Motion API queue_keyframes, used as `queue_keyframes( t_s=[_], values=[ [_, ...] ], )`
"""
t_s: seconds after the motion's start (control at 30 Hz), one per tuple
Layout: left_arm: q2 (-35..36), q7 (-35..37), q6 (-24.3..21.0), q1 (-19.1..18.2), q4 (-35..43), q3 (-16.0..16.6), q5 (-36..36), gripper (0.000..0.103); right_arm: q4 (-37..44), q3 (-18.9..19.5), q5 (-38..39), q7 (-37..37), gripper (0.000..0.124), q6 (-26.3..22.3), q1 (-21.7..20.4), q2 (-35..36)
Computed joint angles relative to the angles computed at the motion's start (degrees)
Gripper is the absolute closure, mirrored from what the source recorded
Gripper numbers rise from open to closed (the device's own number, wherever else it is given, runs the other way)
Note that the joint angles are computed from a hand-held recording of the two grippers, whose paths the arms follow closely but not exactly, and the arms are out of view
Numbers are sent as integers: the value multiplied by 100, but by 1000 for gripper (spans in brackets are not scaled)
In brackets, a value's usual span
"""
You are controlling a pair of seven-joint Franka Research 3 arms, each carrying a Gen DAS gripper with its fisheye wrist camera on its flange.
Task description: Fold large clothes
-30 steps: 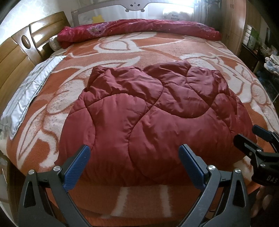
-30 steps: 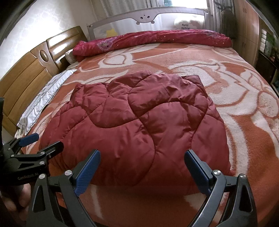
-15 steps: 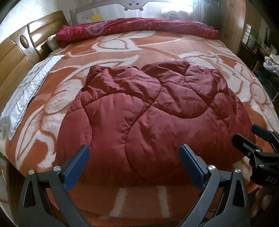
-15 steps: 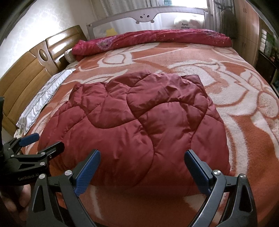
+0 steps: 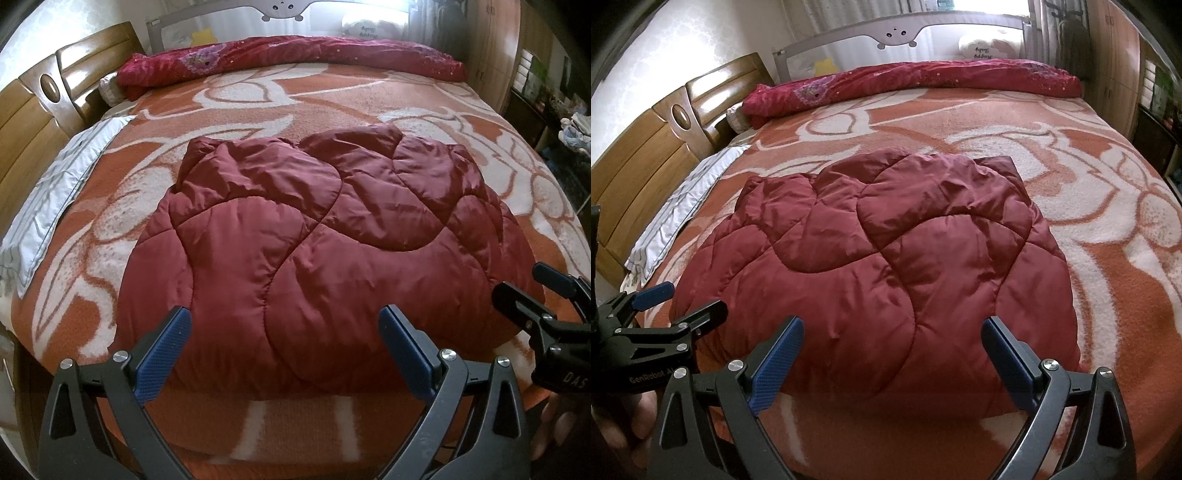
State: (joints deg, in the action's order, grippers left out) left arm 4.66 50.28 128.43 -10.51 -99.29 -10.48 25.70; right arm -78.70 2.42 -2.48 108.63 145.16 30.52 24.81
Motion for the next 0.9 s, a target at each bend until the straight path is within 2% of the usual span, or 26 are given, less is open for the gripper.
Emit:
queue_keyframes(
  t_s=[0.4,0.9],
  values=[
    [23,61,77,20,-26,20,37,1,114,3,51,-28,26,-78,-17,95],
    [210,118,-38,6,166,38,-24,1,274,5,161,-72,26,-164,-38,239]
  ],
)
